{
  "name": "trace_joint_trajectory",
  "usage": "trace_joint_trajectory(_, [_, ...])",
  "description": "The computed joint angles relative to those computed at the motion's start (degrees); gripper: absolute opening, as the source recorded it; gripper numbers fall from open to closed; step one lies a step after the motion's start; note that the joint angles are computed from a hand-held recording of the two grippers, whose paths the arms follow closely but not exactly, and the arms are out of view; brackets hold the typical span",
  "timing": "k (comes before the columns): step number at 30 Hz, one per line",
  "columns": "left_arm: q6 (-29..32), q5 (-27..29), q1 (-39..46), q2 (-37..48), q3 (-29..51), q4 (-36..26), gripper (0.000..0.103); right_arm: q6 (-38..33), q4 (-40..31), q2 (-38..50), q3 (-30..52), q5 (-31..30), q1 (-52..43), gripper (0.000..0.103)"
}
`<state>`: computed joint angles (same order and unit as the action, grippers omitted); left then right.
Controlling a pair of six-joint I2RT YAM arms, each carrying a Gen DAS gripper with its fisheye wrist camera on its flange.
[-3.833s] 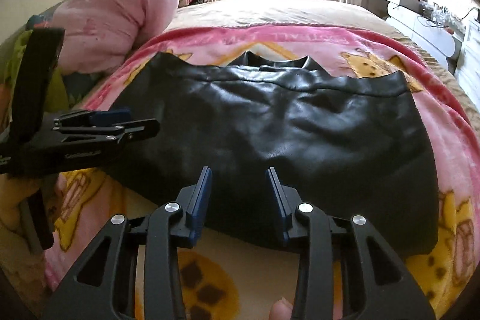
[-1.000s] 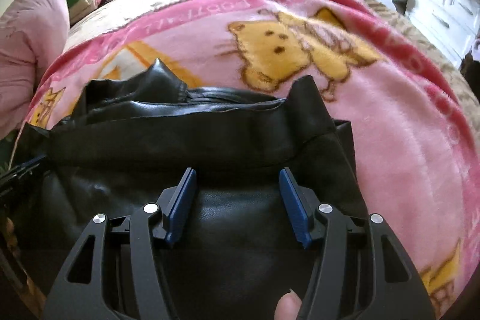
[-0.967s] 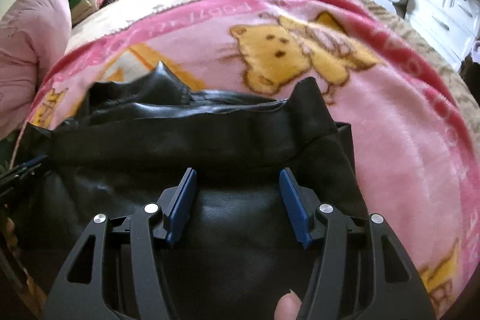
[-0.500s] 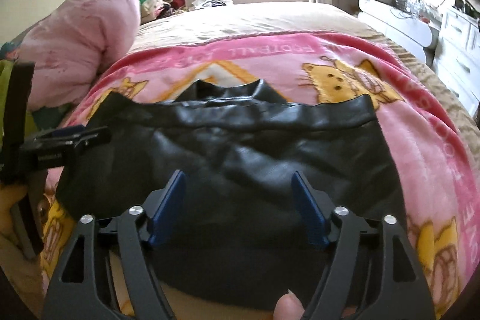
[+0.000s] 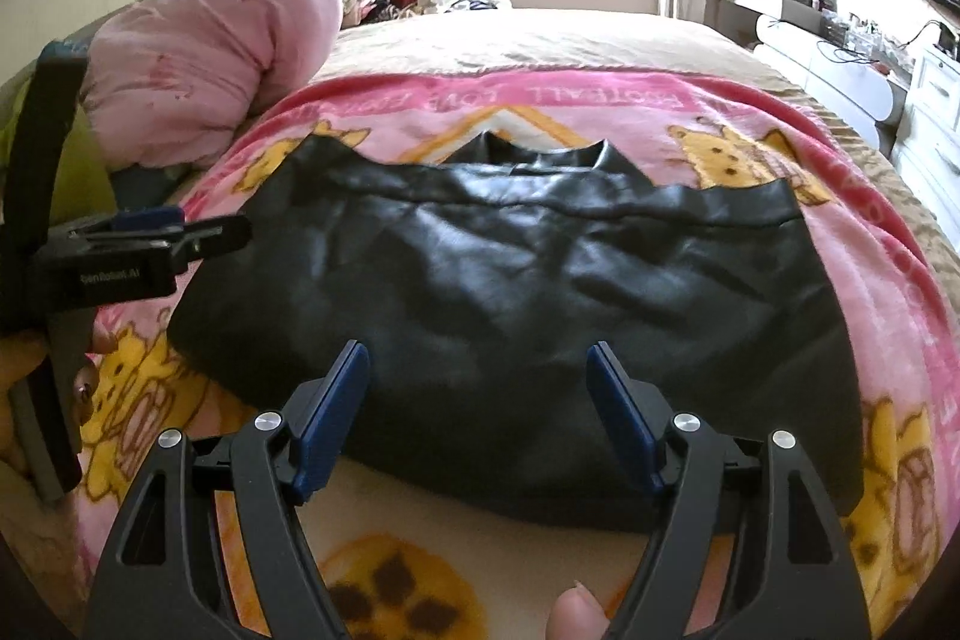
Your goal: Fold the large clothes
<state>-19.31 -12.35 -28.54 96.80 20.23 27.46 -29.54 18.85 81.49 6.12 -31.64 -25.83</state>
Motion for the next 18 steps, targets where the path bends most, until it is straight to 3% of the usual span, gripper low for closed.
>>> trace_joint_trajectory(3, [-0.17,-0.27,0.02,-1.33,-1.76,0.58,0.094,-0.50,0.24,-0.94,-1.52,0.05,0.73,0.072])
trace_joint_trajectory(6, [-0.60,0.01,0.65,-1.95,-3.54,1.42,0.094,-0.79,-1.11,-1.46,-1.96,0.24,1.69,0.048])
trace_joint_trajectory(10, [-0.74,1.41,2.98,-0.41,-5.94,5.01,0.094,0.22,0.38,0.90,-2.19,0.50,2.54,0.032])
trace_joint_trajectory(18, [-1.92,12.57,13.40,12.47,-7.66,18.77,0.094,6.61,18.77,26.08,0.71,10.27,9.31,0.025])
